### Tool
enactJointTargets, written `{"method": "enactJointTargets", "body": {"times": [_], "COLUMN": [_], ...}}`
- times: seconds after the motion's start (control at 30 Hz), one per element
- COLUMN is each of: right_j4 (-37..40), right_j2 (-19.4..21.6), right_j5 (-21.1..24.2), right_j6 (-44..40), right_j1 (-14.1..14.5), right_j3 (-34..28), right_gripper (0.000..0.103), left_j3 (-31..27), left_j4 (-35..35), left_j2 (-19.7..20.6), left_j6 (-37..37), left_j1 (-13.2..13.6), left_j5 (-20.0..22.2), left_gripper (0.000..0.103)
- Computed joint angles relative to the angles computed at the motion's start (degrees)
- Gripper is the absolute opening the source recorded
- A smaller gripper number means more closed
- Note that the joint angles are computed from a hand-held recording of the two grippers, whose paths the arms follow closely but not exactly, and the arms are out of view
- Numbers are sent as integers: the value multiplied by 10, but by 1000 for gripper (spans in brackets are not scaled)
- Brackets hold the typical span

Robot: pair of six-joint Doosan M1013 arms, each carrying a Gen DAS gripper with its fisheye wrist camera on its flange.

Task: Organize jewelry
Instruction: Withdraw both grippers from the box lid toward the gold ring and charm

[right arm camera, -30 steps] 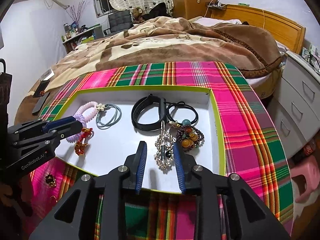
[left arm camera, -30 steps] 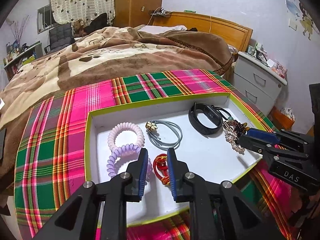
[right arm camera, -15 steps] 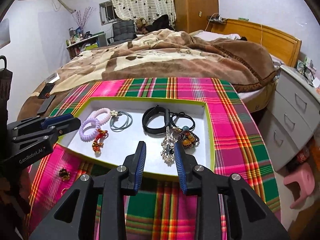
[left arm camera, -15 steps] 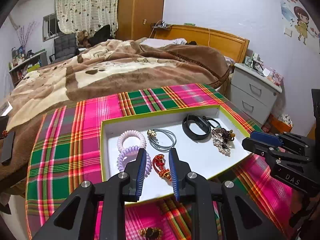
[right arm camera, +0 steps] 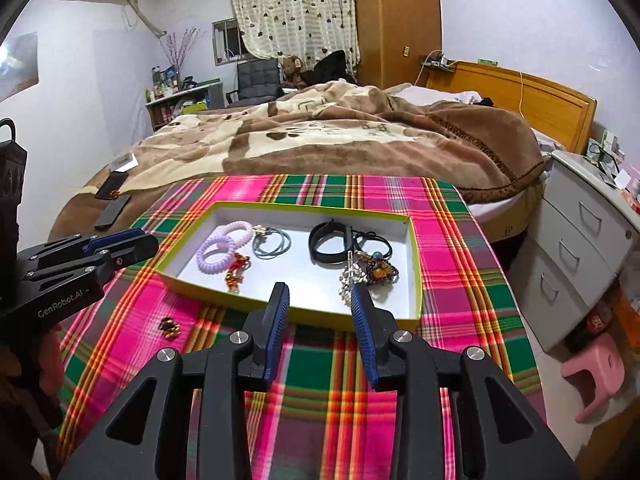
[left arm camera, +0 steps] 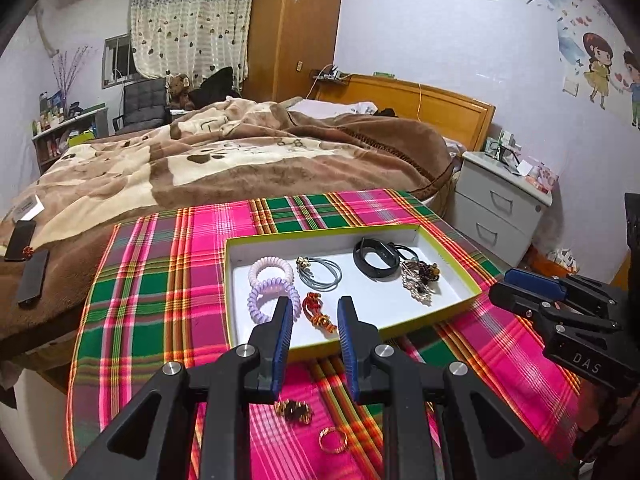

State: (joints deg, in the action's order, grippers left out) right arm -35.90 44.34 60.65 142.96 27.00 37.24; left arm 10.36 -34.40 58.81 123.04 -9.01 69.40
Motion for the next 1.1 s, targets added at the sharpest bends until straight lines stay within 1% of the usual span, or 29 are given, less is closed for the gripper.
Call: {"method": "enactJointTargets", "body": {"times": [0.13, 0.3, 0.43, 0.53, 0.63, 0.8, 1.1], "right_j4": [-12, -17, -18, -13, -5, 5, 28], "right_j2": [-11, -22, -33, -39, -42, -45, -32], "right_j5": [-9, -22, -33, -39, -45, -52, -57], "right_j6": [14, 29, 41, 48, 52, 55, 27], "right_j1": [9, 18, 26, 30, 34, 37, 38], "right_j3": [18, 40, 63, 76, 87, 95, 77], "right_gripper": [33, 34, 34, 34, 34, 35, 35], "left_j3": [120, 215, 278, 313, 343, 370, 376], "left_j4": [-22, -48, -67, -71, -73, -79, -70], "left_j2": [-62, -112, -145, -163, -177, -189, -189], "left_j6": [46, 89, 119, 134, 146, 158, 155], "left_j1": [5, 13, 19, 24, 27, 35, 39], "left_j5": [-54, -98, -127, -140, -152, -159, -164], "left_gripper": [22, 23, 23, 23, 22, 22, 22]}}
